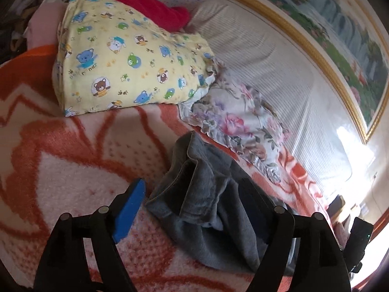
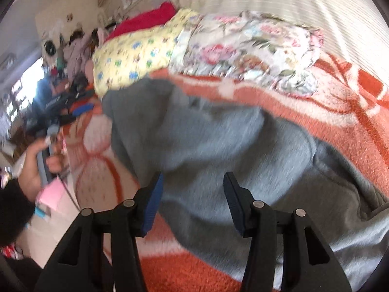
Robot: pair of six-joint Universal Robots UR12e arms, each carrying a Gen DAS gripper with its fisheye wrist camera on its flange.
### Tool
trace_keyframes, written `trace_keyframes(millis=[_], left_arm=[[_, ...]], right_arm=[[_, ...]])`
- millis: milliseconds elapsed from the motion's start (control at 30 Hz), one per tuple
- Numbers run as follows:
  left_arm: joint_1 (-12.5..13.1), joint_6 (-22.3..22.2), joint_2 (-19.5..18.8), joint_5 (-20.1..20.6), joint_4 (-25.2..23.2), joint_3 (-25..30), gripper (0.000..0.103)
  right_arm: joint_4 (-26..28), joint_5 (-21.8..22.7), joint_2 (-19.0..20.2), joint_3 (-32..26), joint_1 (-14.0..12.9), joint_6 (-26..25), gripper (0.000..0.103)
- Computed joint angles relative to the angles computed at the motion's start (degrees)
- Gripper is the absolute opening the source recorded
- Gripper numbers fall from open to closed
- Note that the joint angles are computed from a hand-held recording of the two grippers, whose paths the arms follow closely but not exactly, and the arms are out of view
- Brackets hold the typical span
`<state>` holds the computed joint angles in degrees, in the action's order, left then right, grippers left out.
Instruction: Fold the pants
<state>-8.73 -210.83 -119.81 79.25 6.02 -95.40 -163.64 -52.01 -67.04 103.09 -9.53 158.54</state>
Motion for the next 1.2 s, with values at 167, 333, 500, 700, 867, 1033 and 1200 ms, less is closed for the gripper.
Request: trace_keyframes(millis=[167, 333, 500, 700, 867, 1033, 1200], left_arm=[[-0.59, -0.95, -0.86, -0.68, -4.88, 3.41, 0.083], [-3.12, 4.03, -3.02, 9.66, -11.13, 8.1, 0.084], [-2.56, 5.01, -3.58, 9.59, -18.26, 7.67, 0.084], [-0.24, -0.26, -3.96, -0.41, -17.6, 6.21, 0.084], [-0.12, -0.55, -5.95, -4.3, -20.78, 10.14, 0.084], [-0.99, -0.01, -7.23, -3.3, -21.45, 12.0, 0.084], [0.31, -1.83, -7.87, -12.2, -17.02, 10.83, 0.033]], right_arm=[[-3.52, -3.87, 1.88, -3.5, 0.52, 7.95, 0.053], [-4.38, -6.31, 4.37, -7.63, 1.21, 14.6, 0.053], [-4.35, -9.14, 5.81, -9.77, 1.89, 15.72, 0.053], [-2.07, -11.51, 7.69, -12.88, 1.67, 15.14, 0.053], [0.73, -11.56, 9.98, -16.68, 1.42, 16.73, 0.052], [9.8, -10.63, 12.32, -21.09, 1.83, 14.09, 0.052], [20.68, -10.45, 14.04, -23.97, 3.16, 6.6, 0.038]])
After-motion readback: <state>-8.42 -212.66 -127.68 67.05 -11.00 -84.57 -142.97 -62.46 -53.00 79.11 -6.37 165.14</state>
